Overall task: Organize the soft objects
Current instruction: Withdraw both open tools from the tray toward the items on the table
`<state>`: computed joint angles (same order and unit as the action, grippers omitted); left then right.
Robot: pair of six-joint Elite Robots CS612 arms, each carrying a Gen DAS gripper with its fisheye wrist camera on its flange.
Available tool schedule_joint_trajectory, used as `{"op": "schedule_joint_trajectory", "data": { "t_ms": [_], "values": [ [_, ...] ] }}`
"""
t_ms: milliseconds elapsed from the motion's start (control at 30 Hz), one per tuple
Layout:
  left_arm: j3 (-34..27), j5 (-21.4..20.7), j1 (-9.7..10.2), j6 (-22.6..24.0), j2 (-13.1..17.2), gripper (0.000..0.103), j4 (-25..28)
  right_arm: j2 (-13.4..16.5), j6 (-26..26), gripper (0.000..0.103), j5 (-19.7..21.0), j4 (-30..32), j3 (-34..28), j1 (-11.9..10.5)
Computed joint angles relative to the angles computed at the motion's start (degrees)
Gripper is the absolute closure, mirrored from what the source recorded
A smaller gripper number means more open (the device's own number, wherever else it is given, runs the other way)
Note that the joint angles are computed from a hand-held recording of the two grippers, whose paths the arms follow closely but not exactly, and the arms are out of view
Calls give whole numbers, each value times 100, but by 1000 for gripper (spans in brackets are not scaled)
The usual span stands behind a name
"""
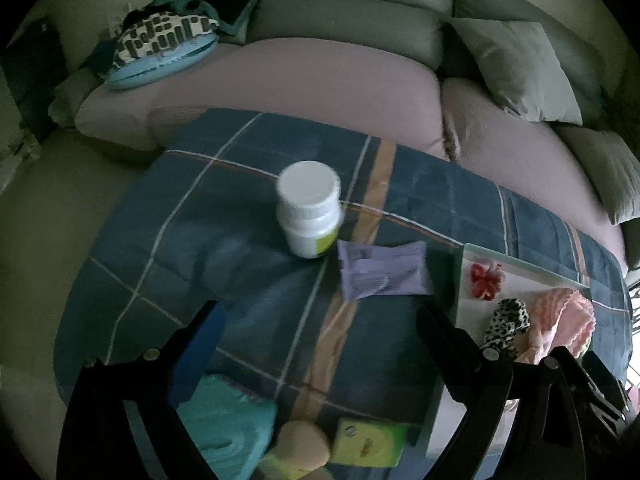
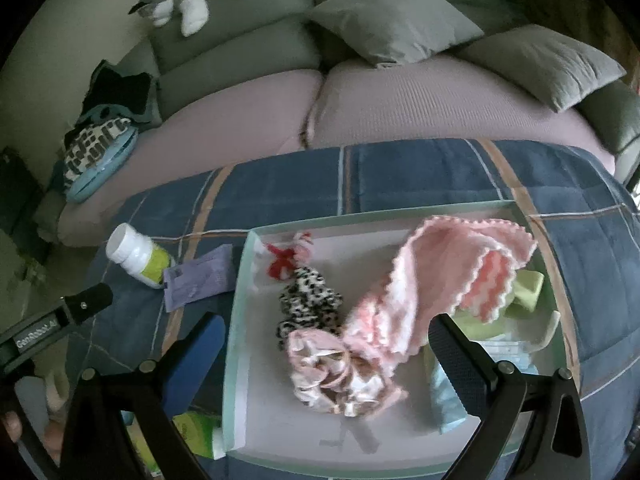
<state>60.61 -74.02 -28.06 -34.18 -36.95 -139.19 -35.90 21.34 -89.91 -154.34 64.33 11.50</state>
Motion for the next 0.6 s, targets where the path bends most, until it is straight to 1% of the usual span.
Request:
{"op": "schedule_joint_trajectory", "data": {
  "t_ms": [100,200,267,400,533,600],
  "values": [
    [184,49,42,-78,-120,7,-53,35,-106,0,211,-19,-61,35],
    [294,203,69,-202,-209,7,66,66,-228,0,368,30,-129,79],
    [384,251,89,-261,-265,7,54,92,-326,0,424,112,-181,123],
    [583,182,126,-362,-366,7,-88,147,-587,0,493,330,-283,219],
    [782,233,117,-453,-474,7,-163,160,-783,0,633,475,-300,278],
    [908,301,103,-502,-544,7,-238,139,-880,0,622,509,-268,309]
  ]
}}
